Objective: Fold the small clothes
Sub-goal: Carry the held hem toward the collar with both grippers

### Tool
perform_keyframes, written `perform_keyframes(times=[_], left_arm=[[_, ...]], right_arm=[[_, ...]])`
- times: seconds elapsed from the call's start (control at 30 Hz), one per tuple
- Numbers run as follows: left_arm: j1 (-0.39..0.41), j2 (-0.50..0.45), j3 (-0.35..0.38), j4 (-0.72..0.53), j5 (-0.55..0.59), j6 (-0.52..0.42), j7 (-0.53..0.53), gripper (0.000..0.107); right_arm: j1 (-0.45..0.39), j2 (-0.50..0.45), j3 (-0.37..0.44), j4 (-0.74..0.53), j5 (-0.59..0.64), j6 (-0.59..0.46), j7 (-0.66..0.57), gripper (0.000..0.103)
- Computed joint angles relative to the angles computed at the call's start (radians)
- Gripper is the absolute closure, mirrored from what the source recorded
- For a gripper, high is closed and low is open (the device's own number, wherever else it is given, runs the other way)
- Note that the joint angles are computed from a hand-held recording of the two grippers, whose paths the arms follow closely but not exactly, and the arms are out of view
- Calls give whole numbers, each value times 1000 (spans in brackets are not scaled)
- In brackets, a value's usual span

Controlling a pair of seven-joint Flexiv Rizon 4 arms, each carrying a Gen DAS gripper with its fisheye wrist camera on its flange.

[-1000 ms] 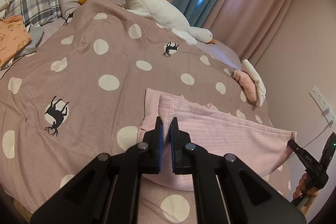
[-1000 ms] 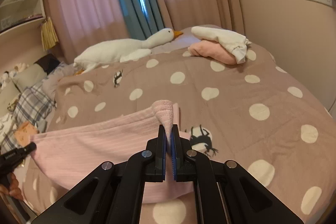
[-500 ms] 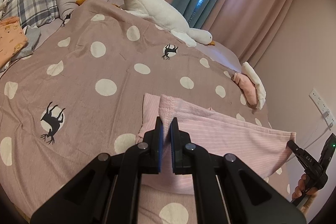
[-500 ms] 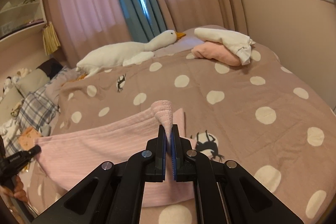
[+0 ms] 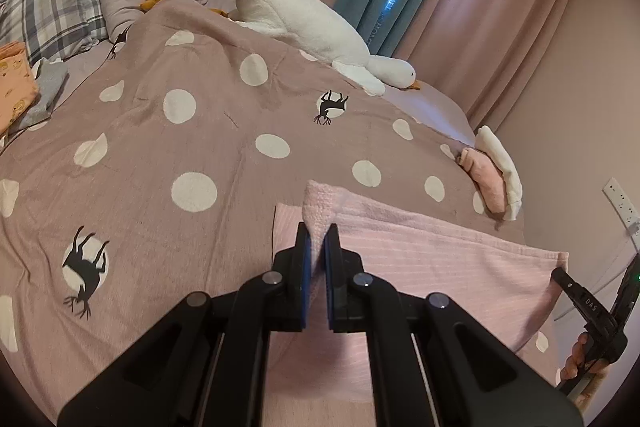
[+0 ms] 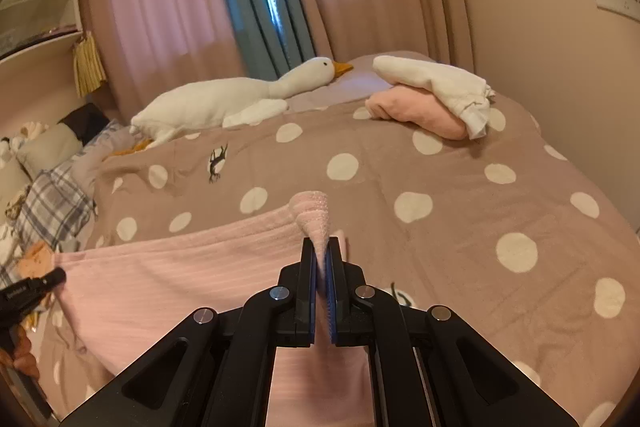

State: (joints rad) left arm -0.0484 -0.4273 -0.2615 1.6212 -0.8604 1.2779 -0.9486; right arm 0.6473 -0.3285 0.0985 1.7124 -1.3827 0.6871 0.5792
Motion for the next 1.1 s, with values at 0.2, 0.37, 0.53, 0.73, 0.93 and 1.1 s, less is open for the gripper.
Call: perform_keyframes(times=[0.2, 0.37, 0.53, 0.73, 0.93, 1.1], left_arm=[[-28, -86, 56, -117, 145, -38, -134, 102], [-40, -166, 92, -238, 267, -107, -251, 102], [-43, -247, 110, -356, 352, -185, -338, 102], [-63, -349, 143, -511, 447, -302, -447, 102], [-80, -439, 168, -645, 521, -409, -514, 102], [-89, -530, 190, -795, 568, -537, -569, 101]], right_arm=[[-16, -59, -27, -79, 44, 50, -91, 97], [-14, -106, -58, -136, 114, 64, -163, 97], [-28, -146, -83, -172, 191, 118, -207, 97], [-38, -200, -104, -211, 305, 161, -284, 97], [-30, -268, -122, -273, 440, 141, -402, 98], [-35, -303, -137, -296, 524, 157, -439, 97]])
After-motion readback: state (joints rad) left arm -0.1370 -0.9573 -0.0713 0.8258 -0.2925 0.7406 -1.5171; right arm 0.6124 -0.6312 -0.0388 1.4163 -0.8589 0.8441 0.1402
